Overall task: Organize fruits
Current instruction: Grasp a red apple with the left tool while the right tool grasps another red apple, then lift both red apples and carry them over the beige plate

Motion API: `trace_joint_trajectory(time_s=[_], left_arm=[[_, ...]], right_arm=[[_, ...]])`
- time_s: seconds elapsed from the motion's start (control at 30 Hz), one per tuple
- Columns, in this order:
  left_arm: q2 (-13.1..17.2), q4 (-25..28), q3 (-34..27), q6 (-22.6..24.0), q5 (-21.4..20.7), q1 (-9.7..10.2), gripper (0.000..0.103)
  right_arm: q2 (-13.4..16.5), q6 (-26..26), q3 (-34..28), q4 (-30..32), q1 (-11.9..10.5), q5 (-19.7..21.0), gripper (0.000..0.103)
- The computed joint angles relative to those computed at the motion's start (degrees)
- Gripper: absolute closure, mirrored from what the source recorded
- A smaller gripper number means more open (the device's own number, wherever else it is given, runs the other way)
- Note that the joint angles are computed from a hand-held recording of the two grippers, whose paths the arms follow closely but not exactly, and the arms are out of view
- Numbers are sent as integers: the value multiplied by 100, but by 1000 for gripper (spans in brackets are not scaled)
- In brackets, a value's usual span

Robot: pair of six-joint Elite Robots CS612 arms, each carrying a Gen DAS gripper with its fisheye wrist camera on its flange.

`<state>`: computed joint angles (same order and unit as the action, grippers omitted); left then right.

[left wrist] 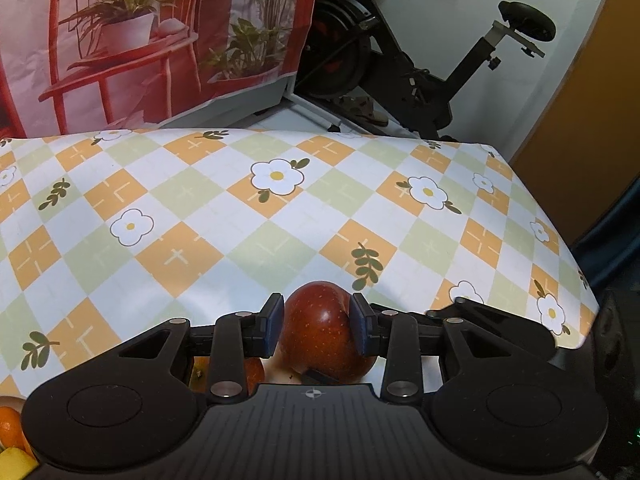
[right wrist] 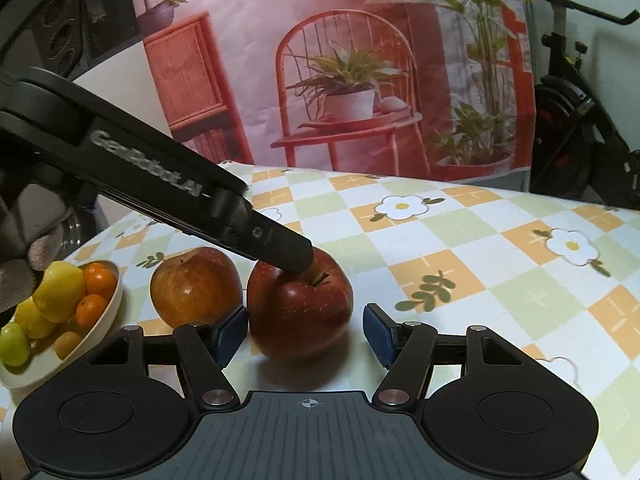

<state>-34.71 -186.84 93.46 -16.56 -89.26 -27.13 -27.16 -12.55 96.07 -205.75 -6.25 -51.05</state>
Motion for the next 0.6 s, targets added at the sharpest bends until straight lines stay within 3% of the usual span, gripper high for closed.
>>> trace_joint_trajectory(time_s=[0.13, 0.6], left_arm=[[-10, 27, 7, 1, -77, 25, 64], [-66, 240, 53, 332, -244, -10, 63]], right_arm=[[0, -91, -23, 154, -6, 115, 49], [-64, -134, 133, 66, -27, 41, 49]])
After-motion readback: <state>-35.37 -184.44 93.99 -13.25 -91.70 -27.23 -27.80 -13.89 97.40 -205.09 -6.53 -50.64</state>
